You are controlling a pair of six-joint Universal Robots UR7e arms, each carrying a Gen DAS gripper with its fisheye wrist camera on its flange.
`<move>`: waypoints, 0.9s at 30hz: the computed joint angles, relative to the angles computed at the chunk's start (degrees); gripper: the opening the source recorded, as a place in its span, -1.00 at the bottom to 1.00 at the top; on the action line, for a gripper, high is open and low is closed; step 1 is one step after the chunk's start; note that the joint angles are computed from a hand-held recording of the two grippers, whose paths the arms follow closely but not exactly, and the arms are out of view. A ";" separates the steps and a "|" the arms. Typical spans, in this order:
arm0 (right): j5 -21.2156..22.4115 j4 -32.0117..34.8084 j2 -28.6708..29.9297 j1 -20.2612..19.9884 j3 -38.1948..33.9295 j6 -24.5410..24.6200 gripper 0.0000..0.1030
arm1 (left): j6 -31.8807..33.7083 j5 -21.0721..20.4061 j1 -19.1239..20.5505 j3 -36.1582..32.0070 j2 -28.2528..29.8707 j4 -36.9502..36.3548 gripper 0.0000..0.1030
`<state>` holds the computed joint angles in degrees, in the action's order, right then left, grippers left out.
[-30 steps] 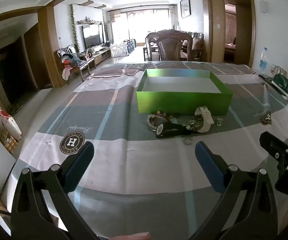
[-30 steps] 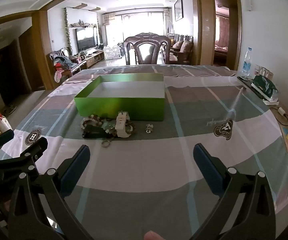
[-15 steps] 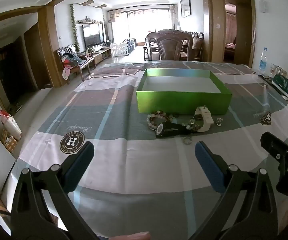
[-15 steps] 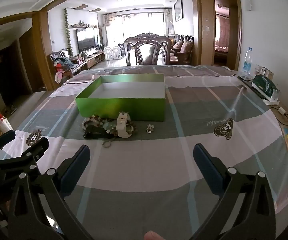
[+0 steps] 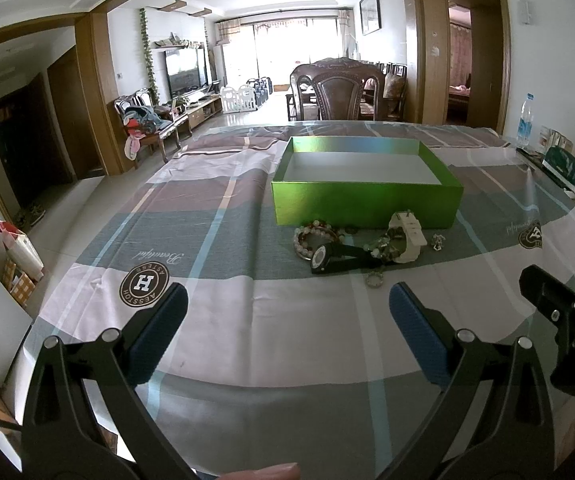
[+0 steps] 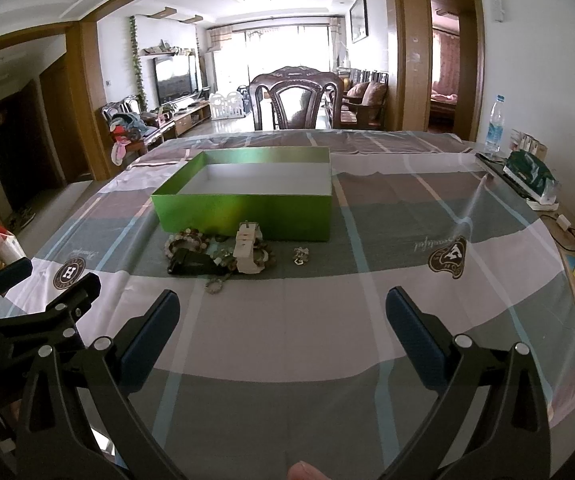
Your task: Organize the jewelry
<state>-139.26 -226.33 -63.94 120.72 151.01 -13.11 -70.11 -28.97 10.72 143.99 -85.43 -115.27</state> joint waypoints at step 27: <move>-0.63 -0.67 1.83 0.49 -0.53 0.29 0.95 | -0.45 -0.17 -0.04 -0.15 -0.03 0.61 0.93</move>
